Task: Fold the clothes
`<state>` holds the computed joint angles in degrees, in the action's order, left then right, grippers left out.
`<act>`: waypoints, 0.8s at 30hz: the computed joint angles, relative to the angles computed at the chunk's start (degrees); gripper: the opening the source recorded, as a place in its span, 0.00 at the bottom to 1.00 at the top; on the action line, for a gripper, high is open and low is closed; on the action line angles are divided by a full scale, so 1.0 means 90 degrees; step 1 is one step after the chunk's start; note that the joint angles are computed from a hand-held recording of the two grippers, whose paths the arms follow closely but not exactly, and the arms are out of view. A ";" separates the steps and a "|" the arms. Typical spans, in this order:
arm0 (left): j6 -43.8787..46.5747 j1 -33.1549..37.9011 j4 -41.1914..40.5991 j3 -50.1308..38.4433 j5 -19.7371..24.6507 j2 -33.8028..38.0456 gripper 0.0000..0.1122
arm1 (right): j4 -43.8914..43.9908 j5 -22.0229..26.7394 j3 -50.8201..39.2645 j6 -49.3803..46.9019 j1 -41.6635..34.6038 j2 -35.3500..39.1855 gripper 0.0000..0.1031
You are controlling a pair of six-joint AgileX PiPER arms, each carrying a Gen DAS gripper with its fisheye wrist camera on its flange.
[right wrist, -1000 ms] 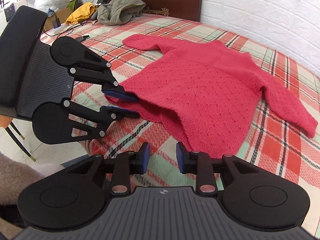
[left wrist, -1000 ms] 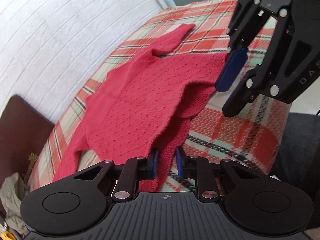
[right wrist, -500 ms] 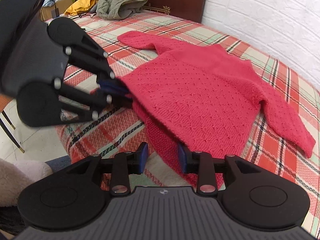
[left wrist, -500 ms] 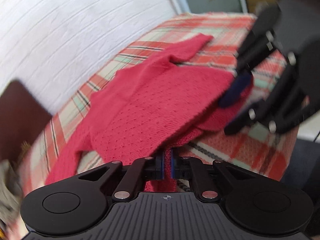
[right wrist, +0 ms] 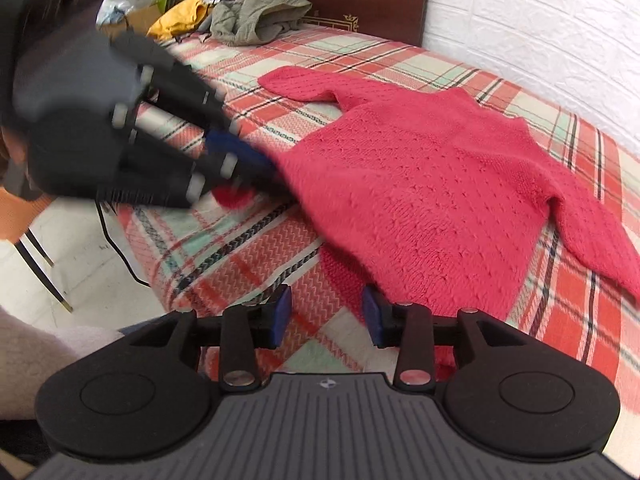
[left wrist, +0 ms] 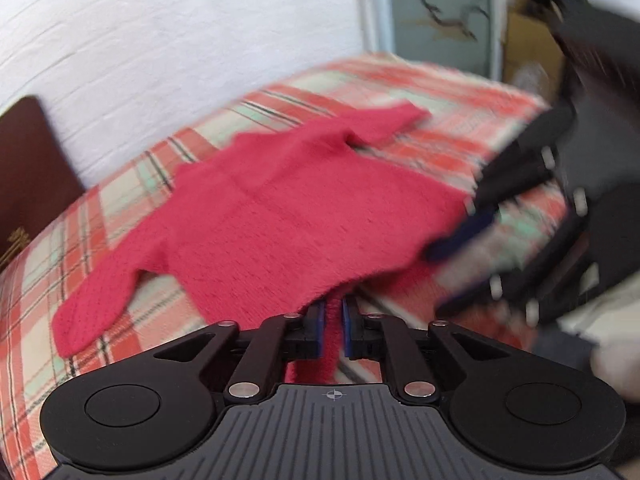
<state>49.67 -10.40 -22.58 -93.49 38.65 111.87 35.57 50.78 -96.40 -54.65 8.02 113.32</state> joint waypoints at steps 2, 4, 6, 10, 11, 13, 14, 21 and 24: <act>0.0165 -0.0075 0.0309 0.0385 0.0059 -0.0147 0.24 | 0.0165 0.0138 0.0098 0.0041 -0.0145 -0.0123 0.42; 0.0385 -0.0085 0.0348 0.1069 -0.0364 -0.0495 0.25 | 0.0320 0.0201 0.0247 0.0111 -0.0309 -0.0284 0.42; 0.0382 0.0189 -0.0154 0.1185 -0.0194 -0.0679 0.37 | 0.0485 0.0163 0.0420 0.0203 -0.0499 -0.0462 0.43; -0.0225 0.0674 -0.0777 0.1184 -0.0137 -0.0820 0.51 | 0.0683 -0.0193 0.0420 0.0715 -0.0862 -0.0506 0.54; -0.0560 0.0762 -0.0819 0.1128 -0.0217 -0.0800 0.51 | 0.0682 -0.0274 0.0336 0.1101 -0.0945 -0.0400 0.55; -0.1767 0.0838 -0.0468 0.0571 -0.0055 -0.0396 0.51 | 0.0789 -0.0185 0.0053 0.1842 -0.1139 -0.0094 0.56; -0.2263 0.0896 -0.0381 0.0283 0.0046 -0.0183 0.51 | 0.1032 -0.0007 -0.0095 0.2037 -0.1262 0.0112 0.56; -0.3067 0.1352 -0.1478 -0.0934 0.1095 0.0860 0.51 | 0.1911 0.0462 -0.0476 0.2652 -0.1636 0.0798 0.56; -0.2780 0.1541 -0.2111 -0.0961 0.1353 0.0956 0.51 | 0.2318 0.0769 -0.0594 0.2651 -0.1821 0.1003 0.56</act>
<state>24.65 3.47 -41.57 -102.14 50.83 120.47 56.43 57.70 -101.75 -30.79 -8.37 122.35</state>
